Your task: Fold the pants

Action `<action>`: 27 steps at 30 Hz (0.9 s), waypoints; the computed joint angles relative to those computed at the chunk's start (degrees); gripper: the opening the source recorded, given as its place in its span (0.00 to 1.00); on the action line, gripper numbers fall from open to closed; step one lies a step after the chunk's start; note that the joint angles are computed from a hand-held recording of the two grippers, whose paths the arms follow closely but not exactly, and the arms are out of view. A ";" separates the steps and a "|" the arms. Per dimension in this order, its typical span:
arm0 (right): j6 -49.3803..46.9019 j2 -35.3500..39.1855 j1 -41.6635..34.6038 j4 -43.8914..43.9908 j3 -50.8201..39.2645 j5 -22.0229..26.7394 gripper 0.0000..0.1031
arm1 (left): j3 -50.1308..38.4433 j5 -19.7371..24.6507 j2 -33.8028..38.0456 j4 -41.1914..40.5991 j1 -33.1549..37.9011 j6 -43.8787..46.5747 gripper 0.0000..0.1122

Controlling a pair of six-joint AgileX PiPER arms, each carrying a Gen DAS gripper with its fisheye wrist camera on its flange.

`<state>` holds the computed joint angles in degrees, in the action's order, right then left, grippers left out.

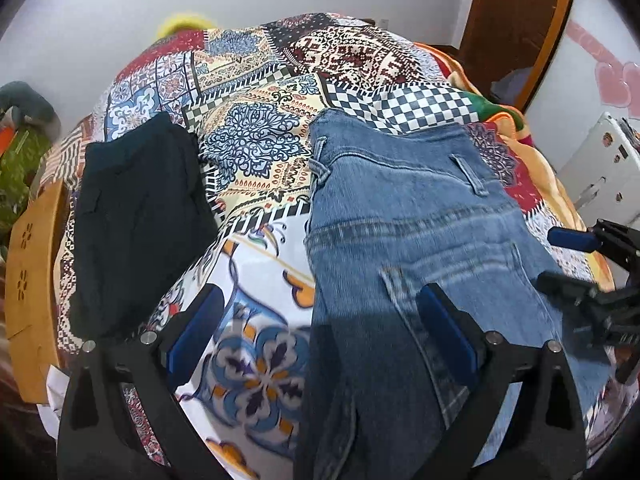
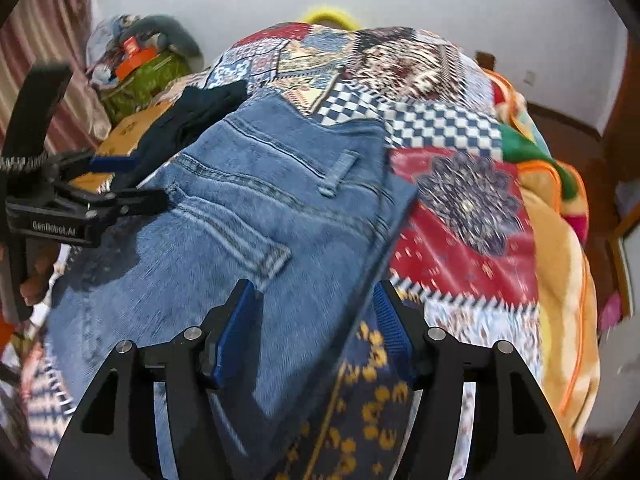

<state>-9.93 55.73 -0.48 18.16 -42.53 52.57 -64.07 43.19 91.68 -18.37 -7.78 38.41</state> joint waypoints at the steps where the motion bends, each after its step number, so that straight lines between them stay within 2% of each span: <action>1: -1.27 -0.83 -1.68 1.86 0.38 0.97 0.57 | 0.43 1.24 -0.80 -1.20 0.86 1.40 0.88; 3: -1.18 -2.26 -2.64 3.81 1.37 2.06 0.61 | 0.15 4.31 -0.74 -3.90 2.72 3.63 0.88; 6: -6.50 -3.30 -8.36 12.41 4.00 5.04 0.63 | -1.48 8.82 1.54 -6.08 4.20 3.51 0.88; 8: -4.77 -1.92 -7.47 13.62 5.54 2.86 0.65 | -3.27 11.08 4.01 -6.41 4.12 2.50 0.89; 11: -7.42 0.46 -9.29 17.42 7.11 1.00 0.73 | -7.88 15.79 8.40 -6.49 3.56 0.30 0.89; 14: -15.09 5.09 -13.55 24.26 7.39 2.13 0.74 | -10.94 17.69 10.95 -5.38 1.53 -0.80 0.89; 19: -22.65 12.69 -15.72 30.91 6.63 1.81 0.78 | -17.60 21.93 17.22 -5.87 -0.63 -3.39 0.90; 27: -25.14 19.46 -16.13 33.86 3.54 2.36 0.79 | -25.83 26.32 23.87 -6.01 -3.32 -4.45 0.92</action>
<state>-35.07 75.20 -16.62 52.02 -39.00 54.93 -89.90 69.51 115.55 -24.38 -11.10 33.96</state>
